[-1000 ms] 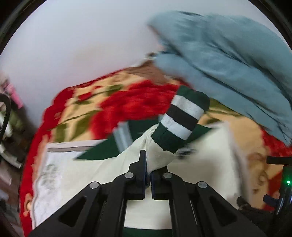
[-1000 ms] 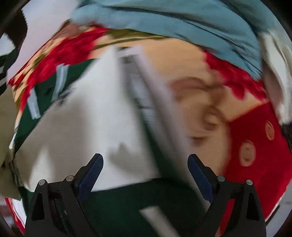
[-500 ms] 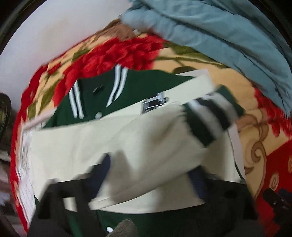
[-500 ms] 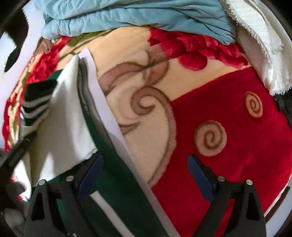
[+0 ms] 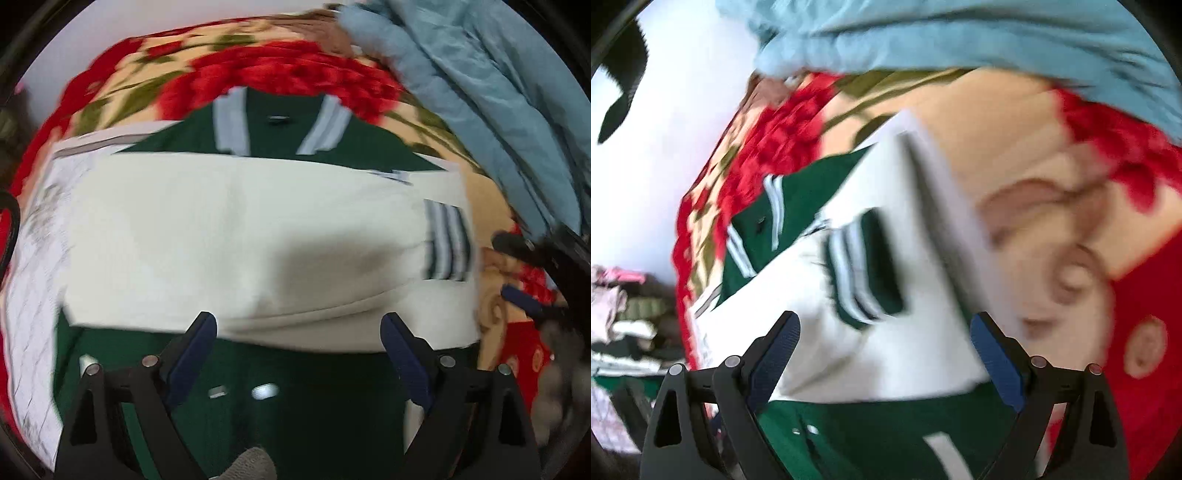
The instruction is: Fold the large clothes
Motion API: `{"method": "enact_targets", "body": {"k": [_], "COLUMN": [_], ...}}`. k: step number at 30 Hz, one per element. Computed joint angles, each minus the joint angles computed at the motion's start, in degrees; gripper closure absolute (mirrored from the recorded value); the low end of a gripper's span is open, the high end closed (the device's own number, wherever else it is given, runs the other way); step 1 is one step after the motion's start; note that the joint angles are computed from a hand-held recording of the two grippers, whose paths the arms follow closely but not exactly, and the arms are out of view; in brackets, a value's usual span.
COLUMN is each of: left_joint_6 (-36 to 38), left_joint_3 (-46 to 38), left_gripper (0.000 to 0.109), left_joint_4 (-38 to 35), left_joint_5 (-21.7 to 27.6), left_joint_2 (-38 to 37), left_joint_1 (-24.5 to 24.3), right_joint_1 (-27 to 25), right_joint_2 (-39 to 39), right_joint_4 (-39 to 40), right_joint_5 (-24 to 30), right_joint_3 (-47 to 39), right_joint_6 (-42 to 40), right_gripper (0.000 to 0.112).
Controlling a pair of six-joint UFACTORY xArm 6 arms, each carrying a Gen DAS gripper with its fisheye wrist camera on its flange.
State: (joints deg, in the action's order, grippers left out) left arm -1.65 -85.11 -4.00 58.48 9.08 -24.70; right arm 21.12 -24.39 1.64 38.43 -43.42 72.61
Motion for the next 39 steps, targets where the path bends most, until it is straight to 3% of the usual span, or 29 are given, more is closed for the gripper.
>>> {"method": "enact_targets", "body": {"k": [3, 4, 5, 8, 12, 14, 15, 17, 19, 22, 27, 32, 34, 37, 39], "left_joint_6": [-6.04, -8.15, -10.8, -16.9, -20.11, -20.35, -20.93, -22.41, -21.73, -22.75, -20.73, -18.73, -18.29, -19.85, -20.91], "left_joint_3": [3.97, 5.02, 6.42, 8.64, 7.65, 6.68, 6.02, 2.99, -1.44, -6.74, -15.95, -7.44, -3.76, 0.36, 2.1], "left_gripper": [0.018, 0.018, 0.018, 0.018, 0.018, 0.018, 0.018, 0.016, 0.013, 0.013, 0.014, 0.014, 0.013, 0.013, 0.013], "left_joint_4": [9.96, 13.14, 17.59, 29.02, 36.87, 41.96, 45.11, 49.99, 49.94, 51.38, 45.75, 45.42, 45.28, 46.88, 46.71], "left_joint_5": [-2.39, -3.11, -3.84, -2.39, -1.37, -2.89, -3.24, -2.45, -1.15, 0.21, 3.6, -2.6, -4.45, -5.79, -5.8], "left_joint_2": [-3.29, -4.01, -4.82, -4.88, -1.1, 1.92, 3.69, 8.39, 12.92, 17.58, 23.35, 15.77, 12.43, 8.87, 7.45], "left_joint_1": [3.83, 4.99, 6.57, 10.72, 13.44, 13.56, 13.43, 13.12, 14.16, 15.63, 17.75, 16.13, 15.3, 14.22, 14.11], "right_joint_1": [-1.06, -1.11, -1.44, -1.88, -2.25, -0.42, 1.13, 3.94, 6.29, 8.88, 10.96, 11.3, 10.89, 11.14, 10.57], "right_joint_2": [9.08, 13.2, 16.34, 17.77, 15.52, 14.87, 14.4, 13.24, 12.18, 8.93, 7.55, 14.04, 15.71, 14.84, 12.15], "right_joint_4": [11.92, 12.07, 9.83, 1.3, 7.94, 6.19, 5.13, 4.0, 2.66, -0.69, -4.1, -4.13, -2.13, -5.4, -5.45], "right_joint_5": [-4.5, -2.41, 2.08, 7.04, 2.85, 4.37, 4.95, 5.81, 7.7, 12.02, 25.98, 33.58, 33.52, 35.07, 33.86], "right_joint_3": [-3.56, -6.76, -9.99, -11.47, -8.3, -9.2, -9.6, -9.45, -9.73, -8.56, -10.71, -16.32, -16.43, -14.53, -10.92], "right_joint_6": [-11.74, -14.24, -15.53, -6.42, -5.14, -3.15, -2.37, -0.26, 2.64, 8.7, 10.36, 1.39, -2.96, 4.21, 11.93], "right_gripper": [0.023, 0.044, 0.098, 0.112, 0.112, 0.108, 0.103, 0.075, 0.071, 0.071, 0.07, 0.07, 0.071, 0.102, 0.102]}}
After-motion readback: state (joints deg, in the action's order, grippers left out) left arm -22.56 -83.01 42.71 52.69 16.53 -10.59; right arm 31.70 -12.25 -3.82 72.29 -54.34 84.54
